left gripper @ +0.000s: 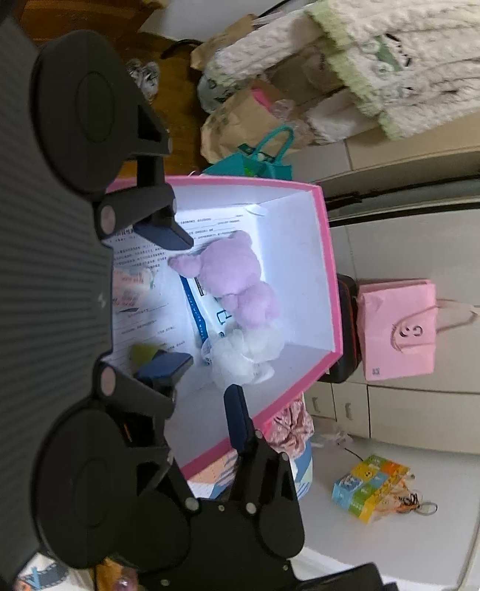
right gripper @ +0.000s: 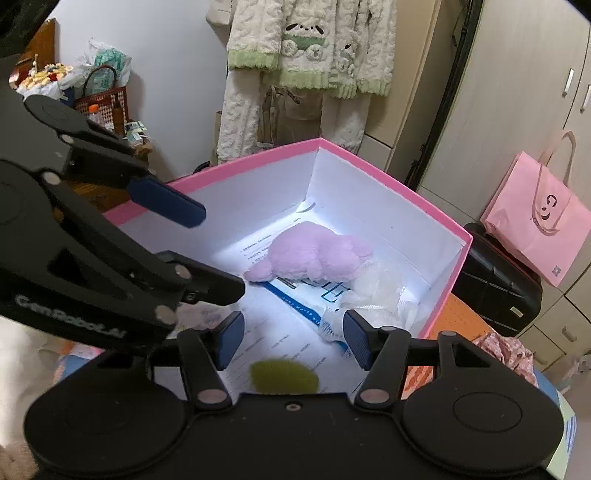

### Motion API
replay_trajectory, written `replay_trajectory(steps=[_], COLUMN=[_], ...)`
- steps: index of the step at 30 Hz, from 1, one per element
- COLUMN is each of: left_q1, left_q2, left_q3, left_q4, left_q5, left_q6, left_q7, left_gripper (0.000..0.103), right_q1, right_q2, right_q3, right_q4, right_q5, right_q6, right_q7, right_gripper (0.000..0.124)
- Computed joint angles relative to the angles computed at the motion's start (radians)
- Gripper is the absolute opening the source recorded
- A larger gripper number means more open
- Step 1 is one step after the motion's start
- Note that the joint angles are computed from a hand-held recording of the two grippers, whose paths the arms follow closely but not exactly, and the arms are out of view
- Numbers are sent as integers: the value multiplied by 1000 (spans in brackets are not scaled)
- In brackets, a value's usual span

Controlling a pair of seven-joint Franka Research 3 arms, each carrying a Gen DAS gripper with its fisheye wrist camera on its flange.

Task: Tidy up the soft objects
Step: 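Carry the white box and green sponge into the pink box and open both grippers, then move both grippers back toward the white panda plush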

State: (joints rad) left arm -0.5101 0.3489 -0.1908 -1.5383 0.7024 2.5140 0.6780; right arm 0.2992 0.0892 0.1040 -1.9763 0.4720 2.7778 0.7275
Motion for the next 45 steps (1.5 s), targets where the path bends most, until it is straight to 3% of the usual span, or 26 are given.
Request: replay_trajectory(steps=[11,20,25,28,32,35,39,45], left_q1=[-13,-19,-28,-33,-39,-52,-83,-125], left_q2=[-140,-238,-259,-254,-242,-219,-171,-75], left_q3=[-41,-93,-126,-141,-152,-157,-153,-132], left_q4=[-114,-206,-216,-201,-193,-178,-141,-58], left_q5=[85,146,144,80,-15,-54,-44,-43], left_q6=[-27,-40,-63,-85,-75,-68,-62,-25], left_q7=[-50,-112,-109,-79,-38,-2,7,41], left_gripper=[75,95,100,100,100,100,100,100], right_q1=[23,71,101,98,70,44,38,121], right_q2=[-186,-358,-466,-532,-601,-638,-657,-634], right_q3=[-24,-77,-139,-181,-208,-214,-230,-353], right_q4=[-166,-306,-375,-415,-477,-523,-584,-615], right_q5=[88,167,225,276,320,330,349,532], right_q6=[25,18,-59,-133,-159,-143,-53,43], right_q7=[-66,-166,-250,-292,-326,-338,-384,-560], right_gripper=[69,72,74,76,79,81,85,86])
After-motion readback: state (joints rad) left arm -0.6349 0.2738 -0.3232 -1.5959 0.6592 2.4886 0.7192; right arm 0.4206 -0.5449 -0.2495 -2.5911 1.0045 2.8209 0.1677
